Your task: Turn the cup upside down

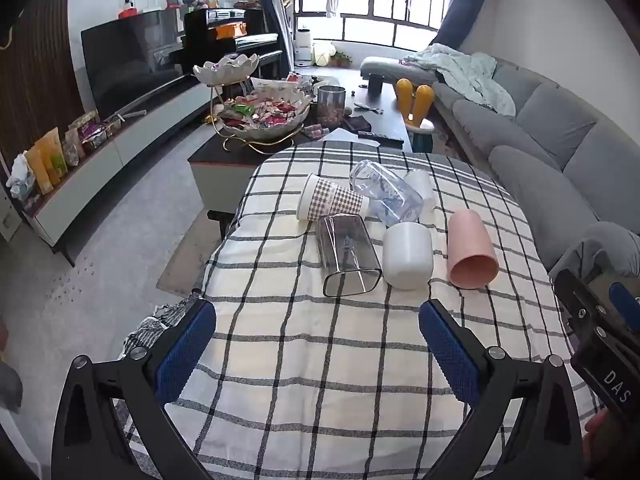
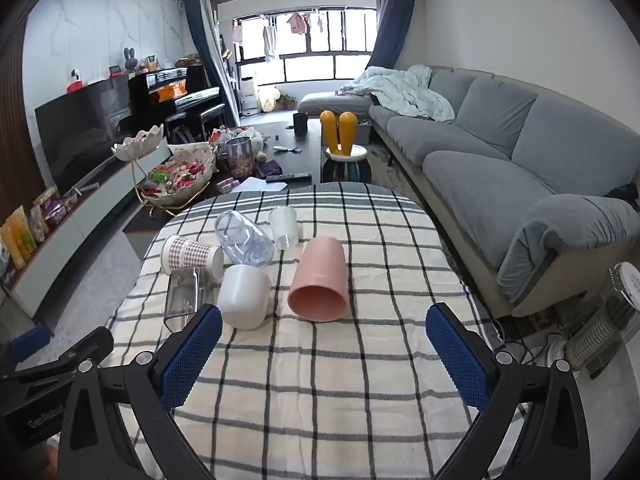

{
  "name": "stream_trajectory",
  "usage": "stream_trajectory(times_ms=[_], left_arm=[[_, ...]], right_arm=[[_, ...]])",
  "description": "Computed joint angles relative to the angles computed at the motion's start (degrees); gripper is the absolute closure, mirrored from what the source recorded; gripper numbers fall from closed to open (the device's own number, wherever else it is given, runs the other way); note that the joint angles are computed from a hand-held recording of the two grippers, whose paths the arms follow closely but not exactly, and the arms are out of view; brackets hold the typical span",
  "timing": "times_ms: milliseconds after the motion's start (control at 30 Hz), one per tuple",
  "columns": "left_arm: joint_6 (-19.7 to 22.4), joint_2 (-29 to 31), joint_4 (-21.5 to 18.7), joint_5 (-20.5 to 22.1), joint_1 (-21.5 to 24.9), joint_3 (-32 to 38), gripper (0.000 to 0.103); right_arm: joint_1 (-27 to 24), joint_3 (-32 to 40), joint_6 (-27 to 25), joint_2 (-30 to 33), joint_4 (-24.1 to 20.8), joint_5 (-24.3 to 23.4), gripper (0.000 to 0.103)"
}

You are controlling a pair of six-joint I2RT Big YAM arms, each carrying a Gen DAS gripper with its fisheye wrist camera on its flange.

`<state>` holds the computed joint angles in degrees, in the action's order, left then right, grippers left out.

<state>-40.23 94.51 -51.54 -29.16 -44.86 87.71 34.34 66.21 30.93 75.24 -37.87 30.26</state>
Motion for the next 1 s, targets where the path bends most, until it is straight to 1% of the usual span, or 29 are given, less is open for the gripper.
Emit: stream_trajectory(times_ms=[200,267,300,533,567,1000], left_arm=[[0.66,-0.44,0.97,-1.17,-0.02,-0.67,0.000],[0.82,-0.48,1.33,-0.96,0.15,-0.81,0.000],[0.41,-0.47,0.89,-2.24,-0.63,-0.63,0.000],[0.00,-0.40,0.49,-2.65,-1.18,-0.30,0.000],[0.52,-0.66,1.07,-2.12,-0.27,-0.59,0.000],[0.49,-1.03,0.95,-1.88,-0.12,-0.82,0.000]], right_arm=[[0.07,-0.06,-0.18,-0.12,-0.03,0.25,0.001],[0.11,-0.03,-0.15,-0.09,-0.11,0.22,0.001],[0.17,0.00,-0.12,-0.02,-0.14,0.25,0.001],[0.14,-0.17,0.09,-0.31,0.03,0.31,0.001],[0.11,-0.12,0.13,-0.23,-0.01,0.21,0.001],[0.13,-0.13,0.21,-0.18,0.01,0.13,0.001]])
